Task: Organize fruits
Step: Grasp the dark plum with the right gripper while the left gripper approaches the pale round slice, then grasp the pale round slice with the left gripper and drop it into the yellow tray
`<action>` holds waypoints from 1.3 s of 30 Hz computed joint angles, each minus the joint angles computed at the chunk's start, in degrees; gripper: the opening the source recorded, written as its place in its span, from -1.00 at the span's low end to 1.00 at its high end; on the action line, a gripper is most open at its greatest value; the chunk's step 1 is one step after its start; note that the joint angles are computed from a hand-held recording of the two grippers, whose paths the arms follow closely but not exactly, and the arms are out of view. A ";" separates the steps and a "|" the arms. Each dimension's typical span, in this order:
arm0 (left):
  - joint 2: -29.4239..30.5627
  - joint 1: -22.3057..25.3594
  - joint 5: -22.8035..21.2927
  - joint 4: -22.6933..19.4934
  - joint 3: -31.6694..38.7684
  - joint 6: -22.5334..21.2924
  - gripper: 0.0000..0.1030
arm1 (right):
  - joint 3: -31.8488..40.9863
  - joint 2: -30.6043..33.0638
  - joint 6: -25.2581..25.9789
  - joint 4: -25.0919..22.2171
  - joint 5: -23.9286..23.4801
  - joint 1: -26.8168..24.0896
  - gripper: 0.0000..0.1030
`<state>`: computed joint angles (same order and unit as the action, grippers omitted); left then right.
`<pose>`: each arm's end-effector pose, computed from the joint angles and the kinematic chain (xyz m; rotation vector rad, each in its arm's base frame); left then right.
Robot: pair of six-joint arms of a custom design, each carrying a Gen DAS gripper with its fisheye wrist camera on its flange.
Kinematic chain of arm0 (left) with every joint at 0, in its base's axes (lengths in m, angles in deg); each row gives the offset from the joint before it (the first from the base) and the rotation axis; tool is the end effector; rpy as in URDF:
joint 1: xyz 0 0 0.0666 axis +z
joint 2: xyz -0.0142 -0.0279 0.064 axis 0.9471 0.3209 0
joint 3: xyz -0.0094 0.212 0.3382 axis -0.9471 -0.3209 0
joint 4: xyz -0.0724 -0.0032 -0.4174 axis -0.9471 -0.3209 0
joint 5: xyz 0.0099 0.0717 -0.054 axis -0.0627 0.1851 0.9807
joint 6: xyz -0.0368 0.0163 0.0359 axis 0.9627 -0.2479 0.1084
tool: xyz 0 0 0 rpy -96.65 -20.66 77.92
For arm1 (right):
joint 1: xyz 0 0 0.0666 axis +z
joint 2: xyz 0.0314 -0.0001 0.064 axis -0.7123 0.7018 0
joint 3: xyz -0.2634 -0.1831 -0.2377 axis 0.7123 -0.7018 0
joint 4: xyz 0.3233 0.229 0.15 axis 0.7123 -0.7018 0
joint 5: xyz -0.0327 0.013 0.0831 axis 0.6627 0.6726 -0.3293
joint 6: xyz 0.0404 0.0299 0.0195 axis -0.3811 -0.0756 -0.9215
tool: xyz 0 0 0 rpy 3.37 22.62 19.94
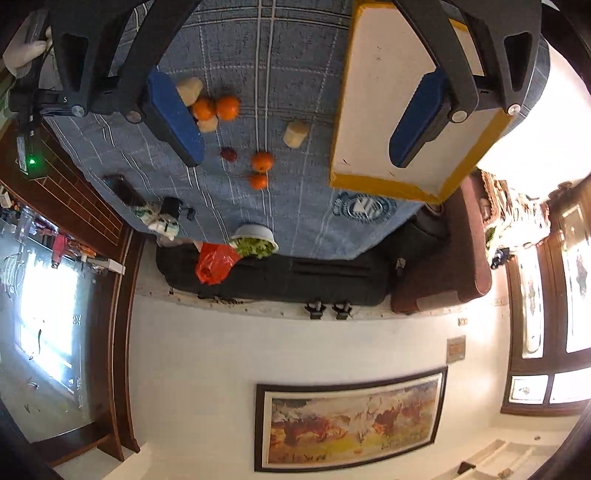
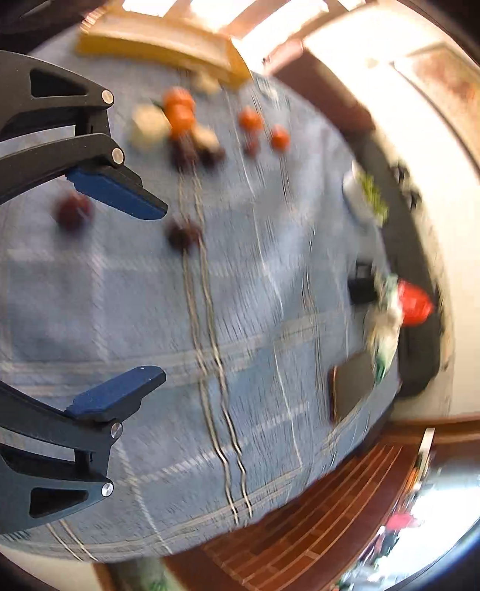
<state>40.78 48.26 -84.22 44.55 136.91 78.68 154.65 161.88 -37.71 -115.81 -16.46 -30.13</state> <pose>0.5572 -0.2193 0.4945 -0.2231 1.9870 0.0340 0.6944 0.1919 0.4676 -0.0637 2.5035 0.2957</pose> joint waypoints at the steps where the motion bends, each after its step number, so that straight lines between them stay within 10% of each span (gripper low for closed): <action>1: 1.17 0.44 2.99 -1.78 0.69 1.81 0.95 | -3.20 -1.94 0.73 1.73 -1.47 0.44 0.66; 4: 4.75 1.44 11.48 -5.87 2.64 5.55 0.94 | -8.91 -4.96 2.81 4.38 -4.14 1.85 0.48; 9: 9.72 0.74 17.87 -9.39 6.10 3.73 0.26 | -10.29 -4.36 5.61 3.83 -5.97 3.12 0.10; 13: 13.21 -0.21 20.68 -11.34 10.02 1.13 0.23 | -9.65 -3.02 7.17 3.83 -6.20 3.47 -0.27; 30: 28.42 -1.44 25.26 -22.16 29.33 -3.78 0.21 | -11.91 -4.23 6.68 6.48 -9.75 2.66 -0.27; 33: 30.02 -1.84 23.54 -24.22 31.71 -3.75 -0.26 | -11.96 -4.23 6.59 6.57 -9.91 2.64 -0.26; 39: 26.91 -1.13 24.11 -21.54 27.24 -0.35 -0.27 | -12.10 -4.39 6.46 6.63 -9.93 2.61 -0.27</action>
